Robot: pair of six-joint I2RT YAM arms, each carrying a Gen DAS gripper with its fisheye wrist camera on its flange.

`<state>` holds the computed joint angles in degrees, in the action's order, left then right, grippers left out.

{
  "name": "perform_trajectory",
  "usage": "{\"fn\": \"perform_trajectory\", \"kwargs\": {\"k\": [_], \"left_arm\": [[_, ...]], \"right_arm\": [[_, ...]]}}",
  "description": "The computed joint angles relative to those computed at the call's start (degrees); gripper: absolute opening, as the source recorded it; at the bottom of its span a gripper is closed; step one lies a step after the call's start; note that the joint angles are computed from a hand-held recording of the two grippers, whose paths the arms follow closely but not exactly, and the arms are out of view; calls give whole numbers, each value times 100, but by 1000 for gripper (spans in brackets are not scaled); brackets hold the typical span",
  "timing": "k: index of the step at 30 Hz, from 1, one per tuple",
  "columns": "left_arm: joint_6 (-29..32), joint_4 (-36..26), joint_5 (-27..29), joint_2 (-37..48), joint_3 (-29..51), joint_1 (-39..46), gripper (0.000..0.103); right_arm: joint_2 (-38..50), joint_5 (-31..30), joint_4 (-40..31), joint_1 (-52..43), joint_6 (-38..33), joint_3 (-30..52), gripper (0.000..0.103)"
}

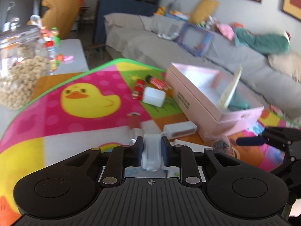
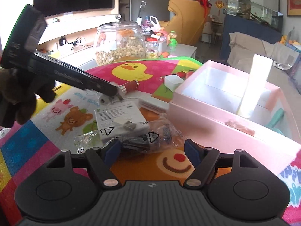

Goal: Organize rigid objects
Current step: 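Grasp the red-capped tube with the left gripper while the right gripper holds the bag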

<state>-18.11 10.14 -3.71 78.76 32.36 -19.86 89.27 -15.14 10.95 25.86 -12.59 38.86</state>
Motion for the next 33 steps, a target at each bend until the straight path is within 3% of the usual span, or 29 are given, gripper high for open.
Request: {"fn": "perform_trajectory", "kwargs": {"k": [3,6,11,14,18,22,27,33], "left_arm": [[-140,-196,-213,-368,-240,97,21],[-271,-278,-25,-528,-404,277,21],[-750,452,455,-478,-469,640,21],[-731,498,618,297,203,811,21],[-519,-235,882,1564,1526,833,21],[-267,-799,744,2206,2184,700,26],[-452,-513,869,1841,1592,845,24],[-530,-583,745,495,302,850,24]], "right_arm": [[-159,-116,114,-92,8,-123,74],[-301,-165,411,-91,177,-163,74],[-81,-228,89,127,303,425,74],[-16,-72,57,386,113,441,74],[-61,265,192,667,-134,179,74],[-179,257,88,527,-163,-1,74],[-5,154,-64,338,-2,83,74],[10,223,153,221,-96,-118,77]]}}
